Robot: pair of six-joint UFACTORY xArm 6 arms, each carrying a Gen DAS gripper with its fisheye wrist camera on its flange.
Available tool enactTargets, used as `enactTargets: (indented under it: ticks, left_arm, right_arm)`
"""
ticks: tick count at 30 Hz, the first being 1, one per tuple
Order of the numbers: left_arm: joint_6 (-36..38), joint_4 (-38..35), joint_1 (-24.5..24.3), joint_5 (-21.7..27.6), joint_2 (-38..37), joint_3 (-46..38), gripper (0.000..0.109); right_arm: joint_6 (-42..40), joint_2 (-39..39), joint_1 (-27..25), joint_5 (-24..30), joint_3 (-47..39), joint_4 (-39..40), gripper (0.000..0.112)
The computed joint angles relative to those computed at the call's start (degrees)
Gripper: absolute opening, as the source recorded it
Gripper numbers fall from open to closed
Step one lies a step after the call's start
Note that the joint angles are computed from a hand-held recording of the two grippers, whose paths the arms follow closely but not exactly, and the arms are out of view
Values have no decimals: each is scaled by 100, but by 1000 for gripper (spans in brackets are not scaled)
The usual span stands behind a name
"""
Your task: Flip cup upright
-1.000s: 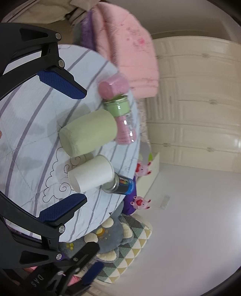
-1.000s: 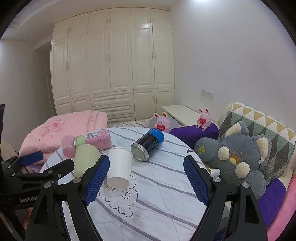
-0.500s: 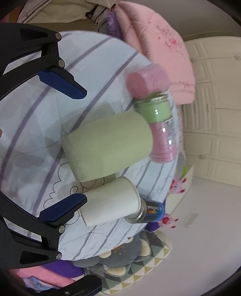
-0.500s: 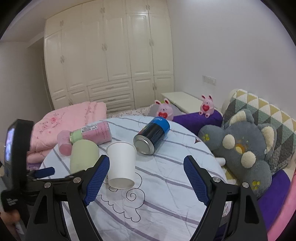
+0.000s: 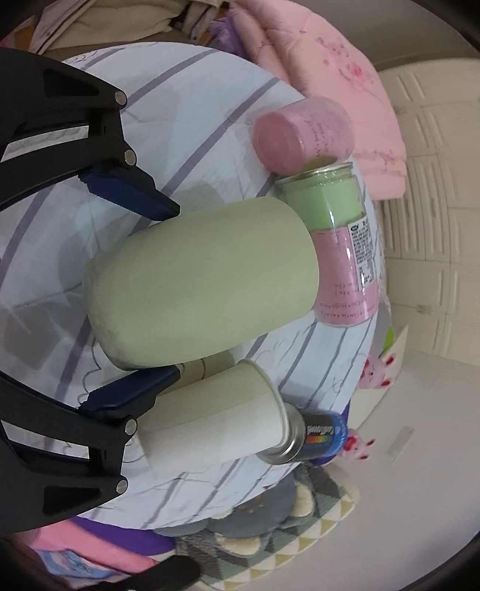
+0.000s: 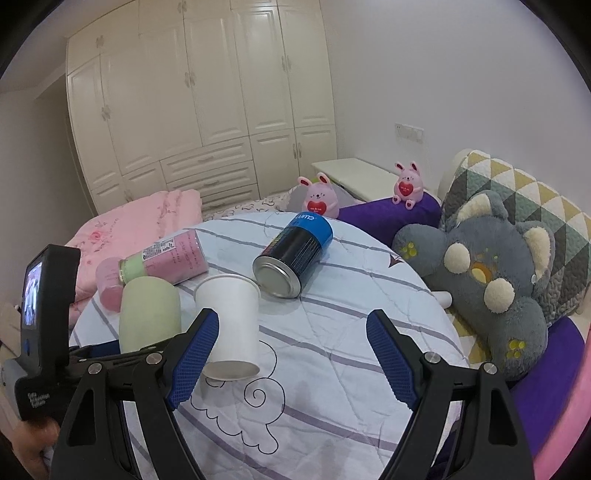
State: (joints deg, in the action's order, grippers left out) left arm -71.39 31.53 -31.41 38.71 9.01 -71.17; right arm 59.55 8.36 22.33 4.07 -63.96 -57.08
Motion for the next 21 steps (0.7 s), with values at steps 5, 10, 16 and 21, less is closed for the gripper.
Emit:
enactTargets:
  ticks: [5, 10, 16, 21]
  left_arm:
    - [542, -234, -26, -159, -354, 375, 80]
    - [718, -178, -166, -3, -735, 703, 80]
    - [1113, -105, -416, 160, -970, 866, 79]
    - [1248, -162, -564, 216, -1150, 1116, 79]
  right_arm:
    - [-244, 49, 96, 12, -4, 230, 84]
    - [-664, 106, 181, 17, -10, 678, 84]
    - [-2248, 142, 425, -57, 153, 2526, 84]
    - [-3746, 153, 679, -5, 255, 4208, 84]
